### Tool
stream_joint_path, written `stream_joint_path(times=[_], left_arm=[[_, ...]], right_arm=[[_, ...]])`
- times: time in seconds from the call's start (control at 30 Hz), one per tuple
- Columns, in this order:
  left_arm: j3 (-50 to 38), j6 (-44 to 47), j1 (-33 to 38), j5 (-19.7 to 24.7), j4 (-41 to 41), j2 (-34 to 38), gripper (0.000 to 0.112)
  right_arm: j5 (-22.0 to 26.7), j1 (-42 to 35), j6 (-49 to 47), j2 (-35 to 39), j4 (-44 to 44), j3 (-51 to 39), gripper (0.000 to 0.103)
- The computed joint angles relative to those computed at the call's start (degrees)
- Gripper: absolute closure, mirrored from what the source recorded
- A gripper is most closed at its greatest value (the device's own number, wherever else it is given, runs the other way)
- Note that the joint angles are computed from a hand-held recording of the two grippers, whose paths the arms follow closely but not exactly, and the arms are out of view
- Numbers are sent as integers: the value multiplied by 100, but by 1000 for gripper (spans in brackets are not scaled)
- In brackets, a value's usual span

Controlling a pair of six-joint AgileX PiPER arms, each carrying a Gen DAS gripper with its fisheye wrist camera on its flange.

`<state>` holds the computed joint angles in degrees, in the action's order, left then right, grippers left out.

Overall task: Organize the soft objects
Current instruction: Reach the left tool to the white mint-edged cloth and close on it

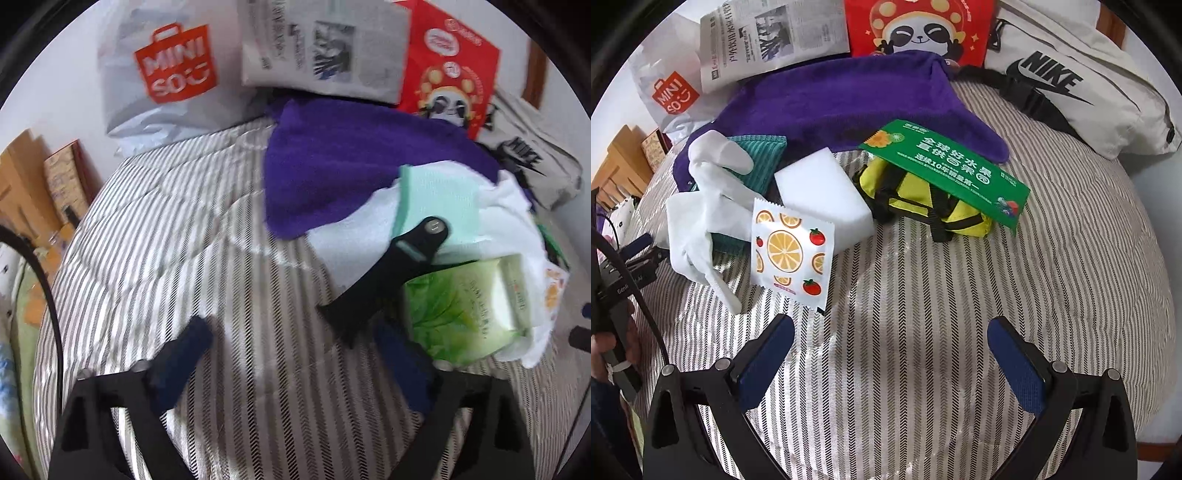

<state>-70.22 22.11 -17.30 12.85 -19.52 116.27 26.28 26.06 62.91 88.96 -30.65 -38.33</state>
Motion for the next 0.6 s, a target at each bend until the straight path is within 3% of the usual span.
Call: stream_joint_path(times=[0.07, 0.17, 0.27, 0.37, 0.47, 0.6], left_arm=[[-61, 746, -10, 103, -458, 10, 44], [-196, 675, -187, 187, 140, 26, 57], [-303, 884, -286, 248, 143, 41, 71], [-657, 1610, -186, 763, -604, 160, 89], [-764, 2023, -93, 1022, -1078, 93, 100], [-1022, 2319, 141, 1647, -1616, 129, 102]], right_arm=[[32, 13, 43, -26, -34, 7, 0], [29, -18, 23, -90, -5, 70, 0], [17, -60, 51, -97, -33, 116, 0], [-12, -131, -17, -102, 17, 149, 0], [8, -125, 13, -176, -49, 193, 0], [-1, -163, 38, -238, -98, 235, 0]])
